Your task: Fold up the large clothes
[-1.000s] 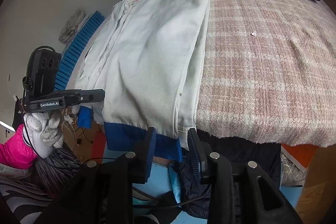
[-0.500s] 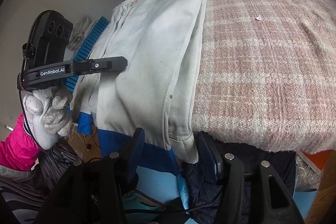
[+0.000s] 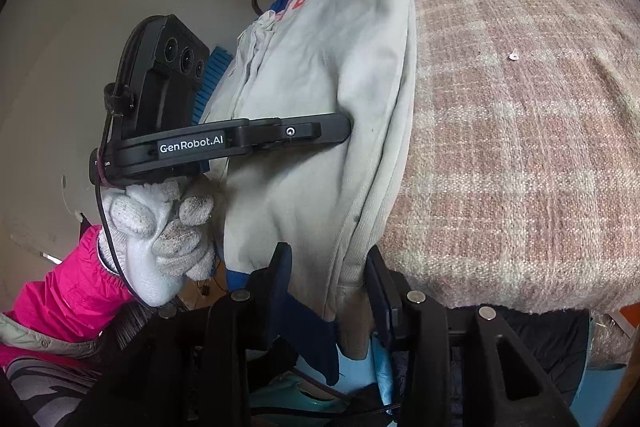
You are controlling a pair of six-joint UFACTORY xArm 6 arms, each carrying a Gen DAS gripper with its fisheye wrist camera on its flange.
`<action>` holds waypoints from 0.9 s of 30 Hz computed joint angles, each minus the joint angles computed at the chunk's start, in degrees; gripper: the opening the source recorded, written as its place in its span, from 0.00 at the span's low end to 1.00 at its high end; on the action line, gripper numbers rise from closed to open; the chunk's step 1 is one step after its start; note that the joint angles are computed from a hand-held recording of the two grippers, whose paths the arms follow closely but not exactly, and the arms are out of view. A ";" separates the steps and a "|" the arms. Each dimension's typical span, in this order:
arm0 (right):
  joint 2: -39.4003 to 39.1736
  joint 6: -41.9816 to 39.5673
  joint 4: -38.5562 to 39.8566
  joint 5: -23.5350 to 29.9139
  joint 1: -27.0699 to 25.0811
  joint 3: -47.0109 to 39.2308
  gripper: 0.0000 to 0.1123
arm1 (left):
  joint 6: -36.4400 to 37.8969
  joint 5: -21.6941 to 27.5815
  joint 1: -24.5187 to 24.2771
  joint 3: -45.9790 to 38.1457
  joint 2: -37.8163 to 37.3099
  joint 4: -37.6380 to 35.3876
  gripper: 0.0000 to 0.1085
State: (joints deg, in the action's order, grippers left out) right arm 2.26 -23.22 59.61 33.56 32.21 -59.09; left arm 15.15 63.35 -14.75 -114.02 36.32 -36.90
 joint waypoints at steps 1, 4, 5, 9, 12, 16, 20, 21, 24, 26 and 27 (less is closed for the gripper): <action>0.40 2.17 -3.38 0.35 0.30 -1.05 0.21 | -0.36 1.55 0.36 -0.85 0.19 0.10 0.04; 1.94 9.50 -14.36 3.71 0.62 -5.54 0.10 | 0.18 1.69 1.77 1.99 -2.97 -2.15 0.04; 2.69 11.96 -17.41 5.26 0.56 -7.53 0.09 | 1.32 0.49 2.31 4.46 -5.22 -3.07 0.04; 6.59 20.66 -29.42 12.85 1.14 -16.92 0.07 | 5.10 -2.18 5.69 13.91 -14.67 -7.12 0.04; 11.44 25.27 -38.45 20.77 2.34 -27.13 0.06 | 8.27 -3.61 8.94 20.53 -21.70 -8.84 0.04; 19.58 28.44 -47.16 30.50 4.82 -43.08 0.05 | 10.70 -5.11 14.35 27.71 -28.92 -9.80 0.04; 26.52 29.16 -52.04 34.53 7.83 -55.57 0.05 | 11.06 -5.69 19.58 31.68 -32.44 -12.28 0.04; 28.44 29.22 -52.73 35.40 8.64 -58.93 0.05 | 11.56 -5.71 20.93 32.85 -33.33 -13.17 0.04; 34.17 28.75 -52.41 36.48 10.32 -67.29 0.04 | 11.82 -5.86 23.76 34.25 -34.13 -15.65 0.04; 38.05 29.10 -52.15 37.43 11.75 -72.92 0.04 | 12.00 -6.07 25.00 34.80 -34.24 -16.94 0.04; 40.71 29.13 -51.68 38.31 12.22 -76.81 0.04 | 12.02 -6.59 25.41 35.15 -34.35 -17.31 0.04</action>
State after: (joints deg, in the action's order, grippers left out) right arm 42.97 5.92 7.94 71.87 44.43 -135.90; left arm 27.17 56.76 10.66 -78.87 1.98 -54.22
